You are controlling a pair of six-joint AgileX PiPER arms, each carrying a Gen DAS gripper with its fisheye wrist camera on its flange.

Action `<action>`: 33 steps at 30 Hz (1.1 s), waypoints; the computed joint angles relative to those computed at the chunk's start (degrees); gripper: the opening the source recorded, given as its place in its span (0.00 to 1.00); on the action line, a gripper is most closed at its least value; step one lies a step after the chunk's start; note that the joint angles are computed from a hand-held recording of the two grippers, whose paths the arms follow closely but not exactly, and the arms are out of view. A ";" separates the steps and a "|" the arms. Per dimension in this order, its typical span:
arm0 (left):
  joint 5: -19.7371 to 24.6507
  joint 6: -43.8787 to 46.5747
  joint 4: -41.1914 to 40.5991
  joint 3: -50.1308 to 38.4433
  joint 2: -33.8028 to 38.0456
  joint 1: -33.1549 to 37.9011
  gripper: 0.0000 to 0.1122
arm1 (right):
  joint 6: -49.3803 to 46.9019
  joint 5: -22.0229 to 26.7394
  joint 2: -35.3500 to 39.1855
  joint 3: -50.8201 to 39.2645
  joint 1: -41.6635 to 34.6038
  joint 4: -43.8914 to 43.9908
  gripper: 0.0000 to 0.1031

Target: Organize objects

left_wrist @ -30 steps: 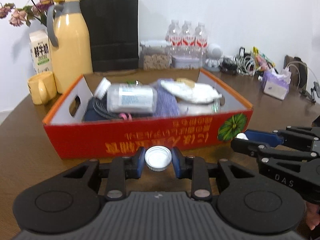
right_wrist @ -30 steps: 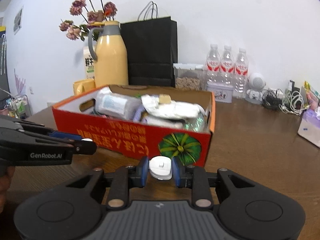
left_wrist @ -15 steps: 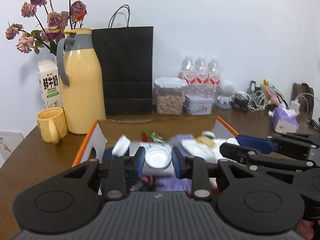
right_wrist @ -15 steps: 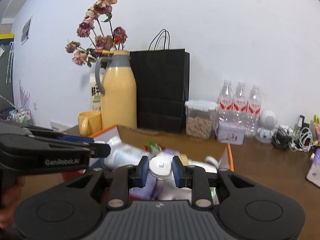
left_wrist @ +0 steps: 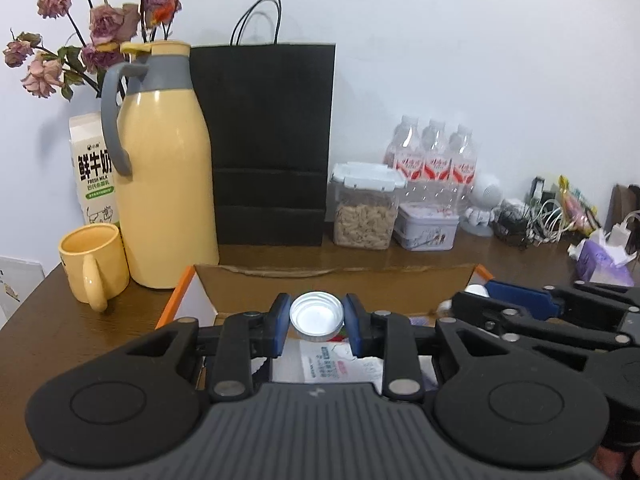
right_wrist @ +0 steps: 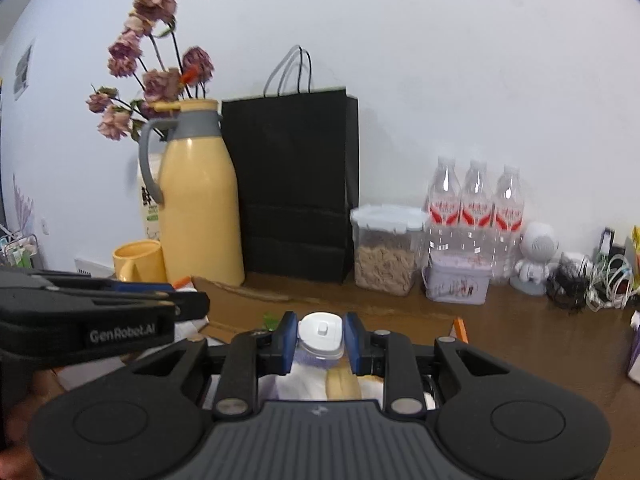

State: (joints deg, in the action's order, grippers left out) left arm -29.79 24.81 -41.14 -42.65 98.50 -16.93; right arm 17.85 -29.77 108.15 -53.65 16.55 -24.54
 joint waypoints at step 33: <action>-11.75 6.05 -11.19 12.71 -10.19 -7.24 0.92 | -3.68 -0.45 -10.95 12.21 -1.03 7.26 1.00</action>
State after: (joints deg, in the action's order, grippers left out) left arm -41.54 30.87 -52.33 -29.95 88.31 -24.17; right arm 14.17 -30.22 97.21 -41.44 15.52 -17.28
